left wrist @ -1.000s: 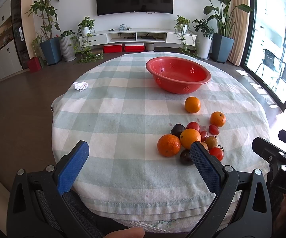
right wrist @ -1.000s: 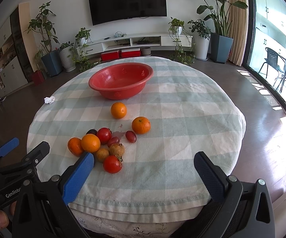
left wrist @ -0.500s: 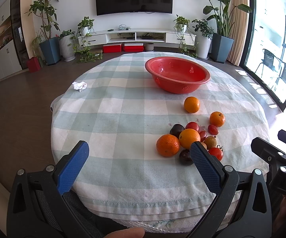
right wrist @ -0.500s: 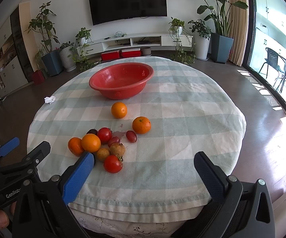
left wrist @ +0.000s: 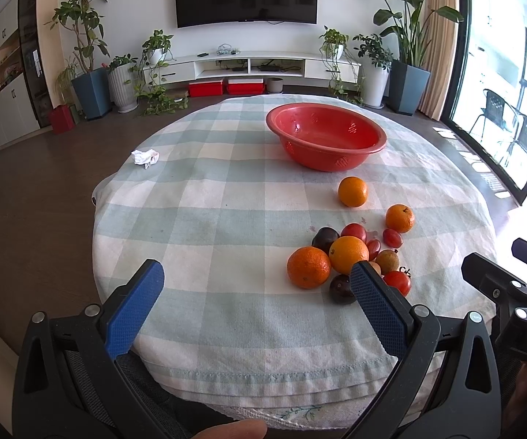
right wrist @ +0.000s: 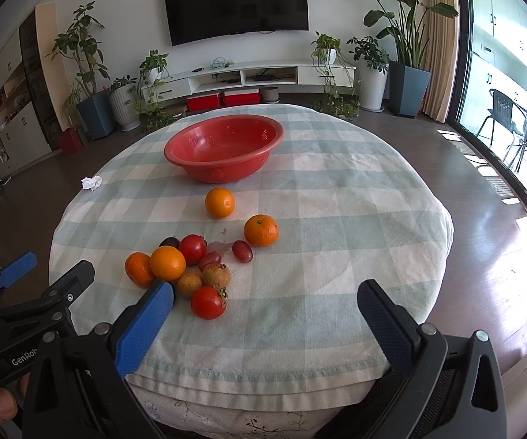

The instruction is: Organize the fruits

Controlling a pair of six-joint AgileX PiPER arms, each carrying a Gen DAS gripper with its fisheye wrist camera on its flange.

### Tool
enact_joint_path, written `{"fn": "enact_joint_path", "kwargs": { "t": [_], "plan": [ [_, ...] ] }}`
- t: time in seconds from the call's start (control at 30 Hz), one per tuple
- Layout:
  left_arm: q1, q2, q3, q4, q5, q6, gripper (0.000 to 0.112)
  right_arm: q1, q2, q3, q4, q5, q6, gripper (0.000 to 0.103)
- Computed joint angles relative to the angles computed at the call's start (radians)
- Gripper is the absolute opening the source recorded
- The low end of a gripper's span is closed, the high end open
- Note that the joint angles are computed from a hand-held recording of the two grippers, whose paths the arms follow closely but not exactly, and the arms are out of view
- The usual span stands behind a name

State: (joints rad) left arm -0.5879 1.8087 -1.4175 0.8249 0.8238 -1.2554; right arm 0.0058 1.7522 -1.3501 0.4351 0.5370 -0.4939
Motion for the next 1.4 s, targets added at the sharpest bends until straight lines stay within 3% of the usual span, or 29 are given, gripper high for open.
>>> {"fn": "enact_joint_path", "kwargs": {
  "t": [0.87, 0.97, 1.0, 1.07, 1.2, 1.33, 1.4],
  "plan": [
    [0.001, 0.0, -0.002, -0.004, 0.001, 0.002, 0.103, -0.002, 0.008, -0.016, -0.004, 0.009, 0.003, 0.103],
    [0.006, -0.043, 0.09, 0.027, -0.066, -0.055, 0.103, -0.013, 0.006, 0.005, 0.036, -0.002, -0.04, 0.103],
    [0.022, -0.066, 0.143, 0.033, -0.134, -0.077, 0.103, -0.018, 0.004, 0.011, 0.055, -0.004, -0.057, 0.103],
    [0.069, -0.103, 0.202, -0.039, -0.258, -0.01, 0.103, -0.043, 0.007, 0.004, 0.115, 0.012, -0.114, 0.103],
    [0.118, -0.077, 0.224, -0.175, -0.375, 0.216, 0.103, -0.083, 0.011, 0.034, 0.257, 0.011, -0.266, 0.103],
    [0.135, -0.064, 0.195, -0.382, -0.34, 0.49, 0.103, -0.122, 0.055, -0.02, 0.279, 0.071, -0.275, 0.103],
    [0.148, -0.03, 0.147, -0.439, -0.291, 0.541, 0.103, -0.14, 0.089, -0.052, 0.301, 0.118, -0.271, 0.103]
  ]
}}
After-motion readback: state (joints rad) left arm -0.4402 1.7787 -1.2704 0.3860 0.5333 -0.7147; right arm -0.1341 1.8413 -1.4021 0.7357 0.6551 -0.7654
